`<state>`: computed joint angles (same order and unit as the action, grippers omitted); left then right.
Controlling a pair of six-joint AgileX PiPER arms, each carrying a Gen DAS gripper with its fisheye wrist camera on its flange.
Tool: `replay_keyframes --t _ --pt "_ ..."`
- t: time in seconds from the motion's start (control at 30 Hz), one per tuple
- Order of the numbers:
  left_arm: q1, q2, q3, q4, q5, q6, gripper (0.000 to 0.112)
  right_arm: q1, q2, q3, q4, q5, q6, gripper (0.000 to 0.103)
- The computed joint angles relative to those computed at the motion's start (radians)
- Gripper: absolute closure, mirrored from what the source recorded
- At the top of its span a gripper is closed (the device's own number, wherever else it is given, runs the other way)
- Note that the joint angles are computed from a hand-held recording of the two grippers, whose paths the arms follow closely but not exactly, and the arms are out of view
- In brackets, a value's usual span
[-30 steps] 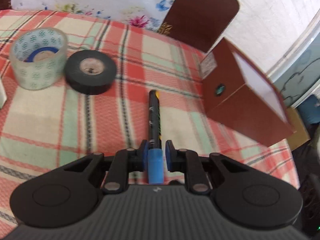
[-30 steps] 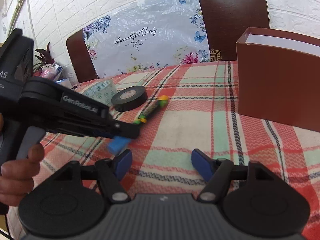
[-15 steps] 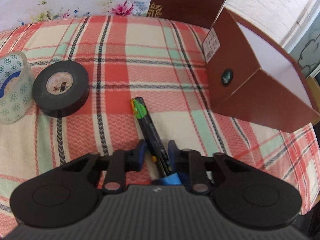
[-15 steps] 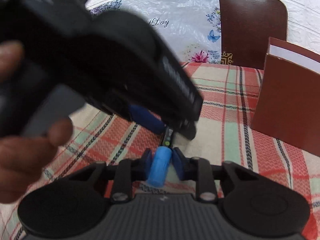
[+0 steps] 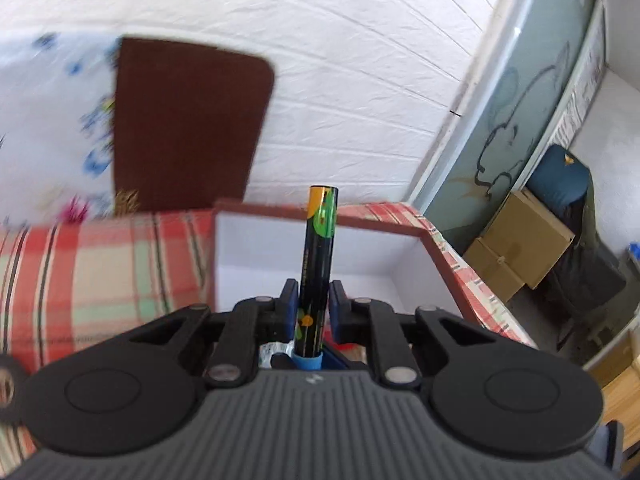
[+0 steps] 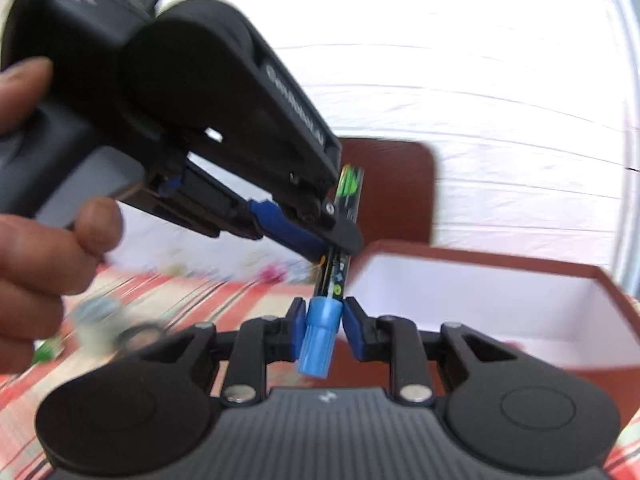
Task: Organize objects
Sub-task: 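Place the marker into the brown box and release, then grasp the second green box beside the clear tape with the left gripper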
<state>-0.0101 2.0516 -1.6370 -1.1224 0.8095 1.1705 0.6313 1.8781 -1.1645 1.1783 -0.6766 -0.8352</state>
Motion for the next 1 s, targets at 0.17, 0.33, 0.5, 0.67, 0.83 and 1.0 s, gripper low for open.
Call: replay_keyframes --t 0.17,0.33,0.5,0.67,0.83,1.0 --pt "-0.093 0.082 -0.099 0.074 -0.097 -0.085 0.094 -0.116 0.057 -0.067 0.001 0.070 0.016 0.082" --pt "-0.113 0.093 -0.104 0.166 -0.155 -0.155 0.094 -0.148 0.103 -0.096 0.044 0.092 0.002 0.077" --pt "-0.043 0.009 0.028 0.020 -0.138 0.011 0.094 -0.109 0.058 0.002 -0.050 0.022 0.137 0.078" --pt "0.090 -0.101 0.257 -0.161 -0.114 0.296 0.093 -0.044 0.005 0.101 -0.124 -0.040 0.258 0.073" --pt "0.276 -0.119 0.396 -0.158 -0.092 0.416 0.092 0.023 0.036 0.036 -0.135 0.060 0.178 0.070" --pt "0.482 -0.050 0.380 -0.133 -0.086 0.405 0.093 0.107 0.136 -0.137 0.064 0.199 -0.081 0.067"
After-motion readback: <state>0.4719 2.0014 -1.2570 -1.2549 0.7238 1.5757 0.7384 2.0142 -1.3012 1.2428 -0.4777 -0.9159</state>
